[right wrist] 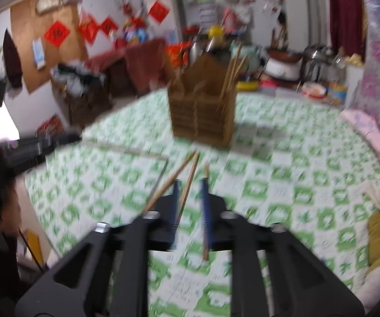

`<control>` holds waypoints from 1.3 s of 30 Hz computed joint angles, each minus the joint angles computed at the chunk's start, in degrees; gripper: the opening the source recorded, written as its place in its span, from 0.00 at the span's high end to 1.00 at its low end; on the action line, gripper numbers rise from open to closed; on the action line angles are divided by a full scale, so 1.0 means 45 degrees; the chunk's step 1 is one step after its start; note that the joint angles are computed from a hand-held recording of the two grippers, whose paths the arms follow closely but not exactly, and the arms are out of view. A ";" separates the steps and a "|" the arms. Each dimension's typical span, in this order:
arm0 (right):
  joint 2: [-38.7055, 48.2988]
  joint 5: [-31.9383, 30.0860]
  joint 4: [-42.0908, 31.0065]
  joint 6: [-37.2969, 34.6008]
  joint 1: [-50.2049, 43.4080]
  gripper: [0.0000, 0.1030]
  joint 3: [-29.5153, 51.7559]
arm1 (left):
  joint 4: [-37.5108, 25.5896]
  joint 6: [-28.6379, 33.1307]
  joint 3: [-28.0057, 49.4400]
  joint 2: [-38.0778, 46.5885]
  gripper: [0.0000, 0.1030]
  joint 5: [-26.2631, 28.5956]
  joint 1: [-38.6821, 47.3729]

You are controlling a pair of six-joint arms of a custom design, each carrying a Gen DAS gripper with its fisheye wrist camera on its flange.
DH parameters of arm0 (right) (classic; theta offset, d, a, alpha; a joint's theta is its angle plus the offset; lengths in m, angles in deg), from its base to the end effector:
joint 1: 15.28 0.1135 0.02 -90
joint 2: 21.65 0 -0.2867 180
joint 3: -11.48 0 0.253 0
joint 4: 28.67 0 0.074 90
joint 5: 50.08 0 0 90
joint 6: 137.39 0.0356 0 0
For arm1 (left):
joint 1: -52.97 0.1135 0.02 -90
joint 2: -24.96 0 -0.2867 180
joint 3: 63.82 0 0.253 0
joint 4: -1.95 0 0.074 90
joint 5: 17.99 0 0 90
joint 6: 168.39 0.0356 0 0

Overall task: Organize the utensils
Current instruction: 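Lift both held chopsticks and carry them above the wooden holder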

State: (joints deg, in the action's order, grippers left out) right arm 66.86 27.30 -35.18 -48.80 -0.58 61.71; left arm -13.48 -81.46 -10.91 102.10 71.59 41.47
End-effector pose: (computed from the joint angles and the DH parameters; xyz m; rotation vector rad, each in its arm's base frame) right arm 0.2769 0.0807 0.1668 -0.4377 2.3183 0.3724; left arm 0.2659 -0.0538 0.2192 0.1627 2.2603 -0.1268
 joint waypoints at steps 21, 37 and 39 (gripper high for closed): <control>-0.0387 0.0443 0.0170 0.0473 -0.0729 0.94 -0.0243 | -0.0701 0.0005 0.1056 0.0213 0.94 0.0033 -0.0040; -0.1278 0.0448 -0.0748 0.0643 -0.0330 0.94 0.2081 | -0.1849 0.0289 0.4260 0.1439 0.94 0.0046 -0.0777; -0.0953 0.0359 -0.0750 0.0707 -0.0378 0.94 0.2617 | -0.1956 0.0322 0.4785 0.1751 0.94 0.0082 -0.0748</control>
